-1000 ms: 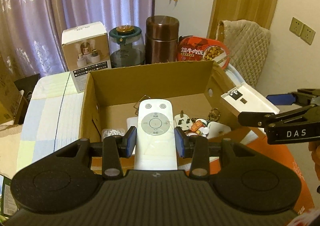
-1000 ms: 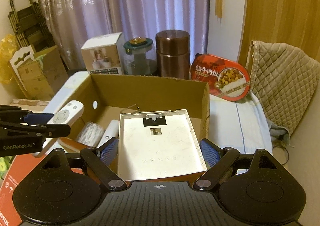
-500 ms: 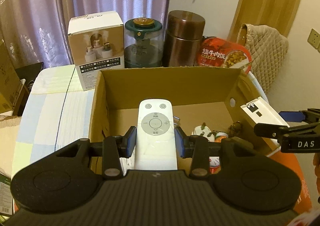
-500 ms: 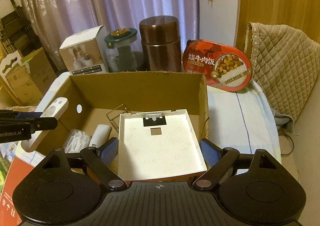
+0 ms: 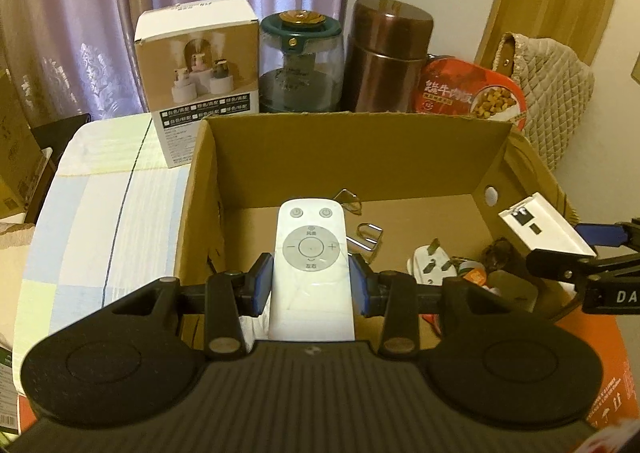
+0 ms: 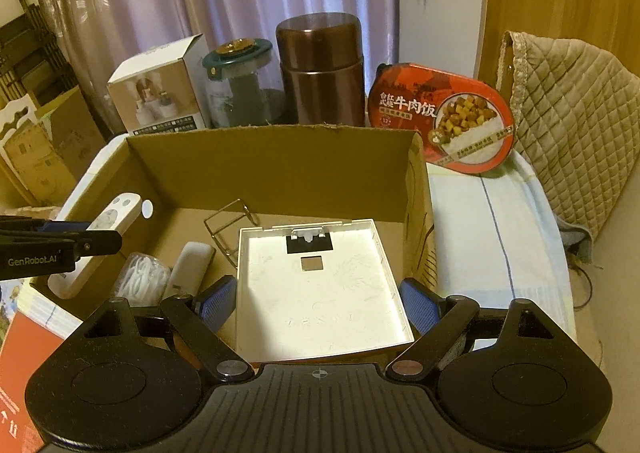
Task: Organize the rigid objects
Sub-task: 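Lower both tools into the box and open them to release the remote and lid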
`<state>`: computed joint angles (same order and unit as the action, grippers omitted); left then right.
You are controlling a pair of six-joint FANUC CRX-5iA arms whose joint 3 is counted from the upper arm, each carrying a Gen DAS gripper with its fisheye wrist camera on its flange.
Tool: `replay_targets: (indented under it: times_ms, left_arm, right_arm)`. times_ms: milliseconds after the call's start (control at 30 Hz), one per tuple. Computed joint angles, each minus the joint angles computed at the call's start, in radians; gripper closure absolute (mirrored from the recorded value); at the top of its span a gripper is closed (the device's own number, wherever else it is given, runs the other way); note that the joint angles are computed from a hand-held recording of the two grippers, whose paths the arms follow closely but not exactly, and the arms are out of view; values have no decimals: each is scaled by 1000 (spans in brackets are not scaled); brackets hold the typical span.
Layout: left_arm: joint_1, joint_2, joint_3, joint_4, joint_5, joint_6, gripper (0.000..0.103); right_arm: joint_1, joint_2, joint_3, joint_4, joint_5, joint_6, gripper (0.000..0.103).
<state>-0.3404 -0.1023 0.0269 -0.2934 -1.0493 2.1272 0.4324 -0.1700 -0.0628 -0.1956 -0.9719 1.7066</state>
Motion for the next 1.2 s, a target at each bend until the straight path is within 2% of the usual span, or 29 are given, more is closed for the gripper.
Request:
replay_targets:
  times_ms: [1200]
  left_arm:
    - [12,-16,-34,-11,19,19,68]
  right_arm:
    - [10,1,-22,-4,35,3,19]
